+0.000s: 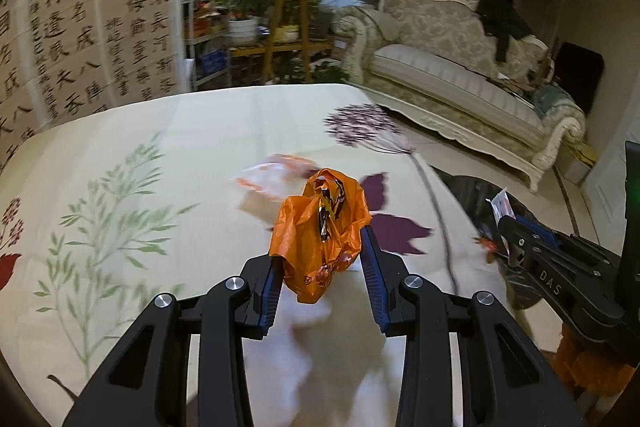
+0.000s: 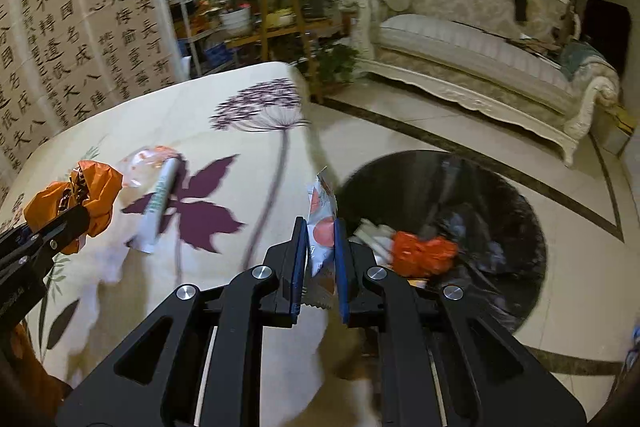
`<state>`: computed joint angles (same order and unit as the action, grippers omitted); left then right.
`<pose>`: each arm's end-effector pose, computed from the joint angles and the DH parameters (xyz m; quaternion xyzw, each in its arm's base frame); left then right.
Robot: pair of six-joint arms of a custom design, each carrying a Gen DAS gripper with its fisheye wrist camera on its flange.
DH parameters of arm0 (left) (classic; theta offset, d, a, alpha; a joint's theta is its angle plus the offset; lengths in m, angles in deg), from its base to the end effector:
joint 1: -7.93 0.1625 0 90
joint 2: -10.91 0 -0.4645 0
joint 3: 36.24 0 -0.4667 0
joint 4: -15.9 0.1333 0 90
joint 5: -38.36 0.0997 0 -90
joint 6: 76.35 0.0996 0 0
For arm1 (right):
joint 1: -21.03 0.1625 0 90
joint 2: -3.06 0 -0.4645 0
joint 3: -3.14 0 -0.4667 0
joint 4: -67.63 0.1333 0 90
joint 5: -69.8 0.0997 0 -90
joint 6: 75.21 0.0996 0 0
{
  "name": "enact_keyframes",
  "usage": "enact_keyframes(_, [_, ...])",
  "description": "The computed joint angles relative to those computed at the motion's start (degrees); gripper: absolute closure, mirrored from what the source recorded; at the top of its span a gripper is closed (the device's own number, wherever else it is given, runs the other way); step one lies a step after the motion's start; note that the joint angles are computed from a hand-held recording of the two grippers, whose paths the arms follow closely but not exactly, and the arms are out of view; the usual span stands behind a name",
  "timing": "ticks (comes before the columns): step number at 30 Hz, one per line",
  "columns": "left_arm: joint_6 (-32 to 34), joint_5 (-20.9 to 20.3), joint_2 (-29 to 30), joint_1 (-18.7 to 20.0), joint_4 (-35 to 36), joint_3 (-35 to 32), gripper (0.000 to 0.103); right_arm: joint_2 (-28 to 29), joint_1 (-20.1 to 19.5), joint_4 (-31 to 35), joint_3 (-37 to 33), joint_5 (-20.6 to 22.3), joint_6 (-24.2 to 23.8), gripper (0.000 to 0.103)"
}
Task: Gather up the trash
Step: 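Carry the orange wrapper and sachet in both grippers over the bin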
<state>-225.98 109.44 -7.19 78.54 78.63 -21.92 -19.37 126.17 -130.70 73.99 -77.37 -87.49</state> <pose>-0.1328 -0.8760 0.2054 0.3599 0.8807 -0.2477 0.1829 0.2662 -0.7938 0.0498 -0.0518 -0.7958 0.4487 0.4035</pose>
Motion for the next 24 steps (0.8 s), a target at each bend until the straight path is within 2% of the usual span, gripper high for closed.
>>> enact_keyframes(12, [4.1, 2.2, -1.0, -3.2, -3.3, 9.0, 0.066, -3.7, -1.2, -9.7, 6.6, -4.9, -1.3, 0.09])
enact_keyframes(24, [6.8, 0.9, 3.4, -5.2, -1.8, 6.0, 0.066, -6.1, -3.4, -11.1, 10.0, -4.5, 1.2, 0.09])
